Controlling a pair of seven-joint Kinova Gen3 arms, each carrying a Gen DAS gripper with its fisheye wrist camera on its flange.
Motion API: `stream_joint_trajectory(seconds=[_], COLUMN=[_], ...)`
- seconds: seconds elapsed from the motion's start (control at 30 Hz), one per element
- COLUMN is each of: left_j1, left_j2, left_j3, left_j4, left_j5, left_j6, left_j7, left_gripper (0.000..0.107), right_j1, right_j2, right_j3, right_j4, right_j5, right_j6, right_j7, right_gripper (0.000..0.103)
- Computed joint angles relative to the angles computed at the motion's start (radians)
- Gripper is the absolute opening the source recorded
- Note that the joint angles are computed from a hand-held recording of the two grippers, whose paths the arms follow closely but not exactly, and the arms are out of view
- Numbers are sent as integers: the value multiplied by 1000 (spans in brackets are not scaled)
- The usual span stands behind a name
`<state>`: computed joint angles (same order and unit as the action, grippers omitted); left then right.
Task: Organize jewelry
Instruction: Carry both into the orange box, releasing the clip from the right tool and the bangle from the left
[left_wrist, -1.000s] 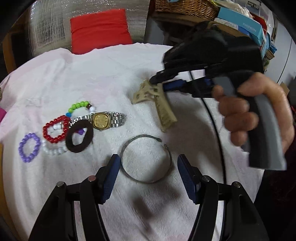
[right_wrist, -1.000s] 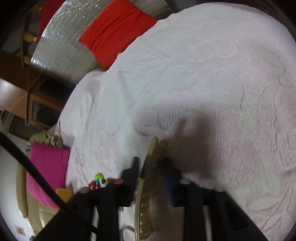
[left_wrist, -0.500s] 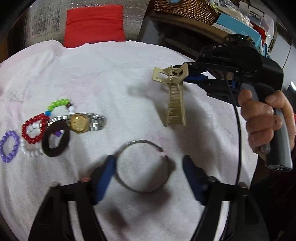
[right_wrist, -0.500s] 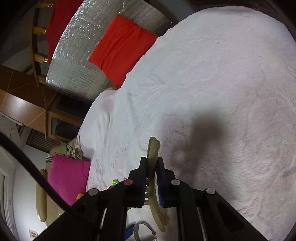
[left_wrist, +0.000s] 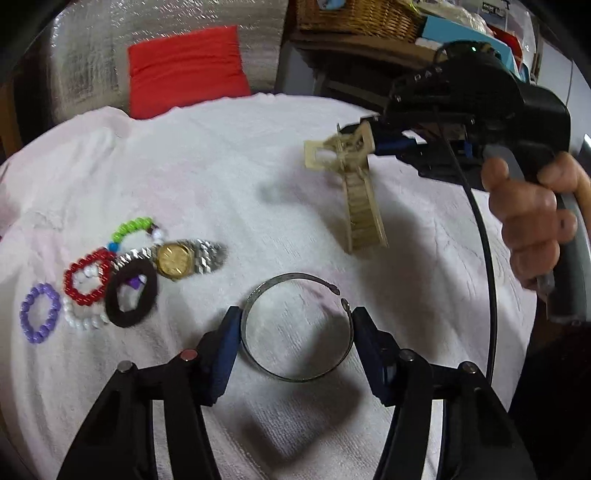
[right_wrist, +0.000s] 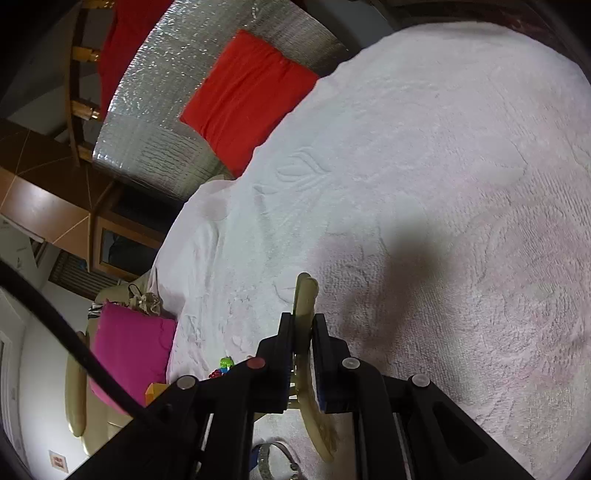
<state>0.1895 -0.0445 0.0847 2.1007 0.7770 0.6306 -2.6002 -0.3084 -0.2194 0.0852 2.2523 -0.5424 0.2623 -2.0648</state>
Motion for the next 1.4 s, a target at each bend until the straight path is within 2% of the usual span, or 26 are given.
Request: stream_joint_trajectory(seconds=[0.07, 0.13, 0.27, 0.33, 0.4, 0.47, 0.57, 0.63, 0.7, 0.83, 0.93, 1.0, 1.1, 1.17, 1.23, 1.3, 1.4], left_j1=[7, -8, -3, -25, -87, -180, -319, -411, -496, -558, -604, -639, -647, -612, -591, -578, -532], left_j2=[-42, -71, -168, -229, -291, -374, -475, -504, -500, -464, -411, -365, -316, -277, -247, -217, -197], left_j3=[-27, -37, -82, -91, -64, -34, -1, -5, -39, -128, -147, -131, -129, -175, -190, -171, -189], left_j4=[14, 16, 51, 70, 94, 120, 155, 159, 138, 124, 108, 94, 74, 46, 33, 20, 3], left_j5=[25, 54, 62, 20, -12, -37, -97, -142, -185, -322, -410, -460, -531, -550, -580, -622, -651], left_j6=[19, 21, -36, -69, -113, -145, -213, -222, -182, -182, -183, -184, -156, -111, -89, -74, -28], left_j7=[-3, -13, 8, 76, 151, 232, 354, 435, 517, 677, 769, 826, 876, 870, 889, 933, 945], left_gripper=[61, 61, 61, 61, 61, 61, 61, 61, 61, 61, 61, 61, 61, 61, 62, 62, 62], right_j1=[2, 35, 111, 162, 211, 205, 227, 218, 141, -29, -136, -205, -261, -332, -389, -414, -465], right_j2=[-5, -14, -32, -35, -37, -19, 37, 102, 184, 336, 454, 511, 589, 623, 658, 692, 728], right_j3=[-17, -71, -204, -297, -387, -434, -541, -588, -571, -516, -476, -442, -418, -357, -299, -267, -208], right_j4=[1, -2, -12, -27, -44, -72, -151, -219, -303, -489, -628, -704, -790, -833, -879, -911, -968], right_j5=[12, 62, 192, 266, 331, 376, 467, 517, 557, 707, 714, 718, 683, 676, 670, 643, 622], right_j6=[-15, -31, -75, -94, -100, -113, -106, -106, -102, -55, -32, -11, -3, 19, 62, 105, 189], right_j7=[-3, -39, -128, -176, -223, -245, -296, -330, -362, -452, -437, -447, -430, -450, -464, -464, -479], right_gripper=[11, 11, 11, 11, 11, 11, 11, 11, 11, 11, 11, 11, 11, 11, 11, 11, 13])
